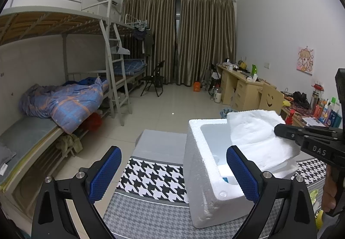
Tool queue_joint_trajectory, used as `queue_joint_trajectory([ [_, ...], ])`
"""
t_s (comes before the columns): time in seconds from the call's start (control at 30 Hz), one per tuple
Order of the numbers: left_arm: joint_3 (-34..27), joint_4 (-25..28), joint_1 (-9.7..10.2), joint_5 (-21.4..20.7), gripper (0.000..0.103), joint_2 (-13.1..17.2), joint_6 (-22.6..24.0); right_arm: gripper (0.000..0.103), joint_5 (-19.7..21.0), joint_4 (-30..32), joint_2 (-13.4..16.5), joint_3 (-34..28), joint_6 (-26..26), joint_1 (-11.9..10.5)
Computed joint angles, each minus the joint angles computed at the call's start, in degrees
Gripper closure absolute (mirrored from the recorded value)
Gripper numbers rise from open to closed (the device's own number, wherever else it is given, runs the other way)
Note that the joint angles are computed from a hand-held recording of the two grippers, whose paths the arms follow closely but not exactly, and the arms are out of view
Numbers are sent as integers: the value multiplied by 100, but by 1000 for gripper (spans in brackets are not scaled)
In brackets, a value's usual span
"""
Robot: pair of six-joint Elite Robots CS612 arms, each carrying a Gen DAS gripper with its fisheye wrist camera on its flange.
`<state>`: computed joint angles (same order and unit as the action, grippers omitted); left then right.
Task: Organize soft objects
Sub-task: 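Lower the paper towel into the foam box and open right tool, then withdraw both tools from the foam box back over the table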
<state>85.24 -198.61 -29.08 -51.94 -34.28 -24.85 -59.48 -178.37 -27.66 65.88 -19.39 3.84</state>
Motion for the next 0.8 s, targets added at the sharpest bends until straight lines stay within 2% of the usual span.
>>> queue_joint_trajectory([
  [0.13,45,-21,0,30,5,-17,-36,99,33,154,39,-93,45,9],
  [0.2,48,-25,2,32,5,-19,-33,95,71,344,50,-148,17,7],
  [0.3,52,-39,2,30,4,-18,-22,78,38,436,60,-175,3,18],
  [0.37,67,-58,3,35,4,-25,-9,61,26,386,62,-158,-41,22],
  [0.5,73,-71,6,12,4,-27,-10,54,87,305,18,-71,-20,4],
  [0.57,98,-97,5,-6,4,-37,-3,39,114,119,-14,15,30,-13],
  [0.8,134,-259,-49,6,4,-48,128,19,249,-456,-152,341,53,-82],
])
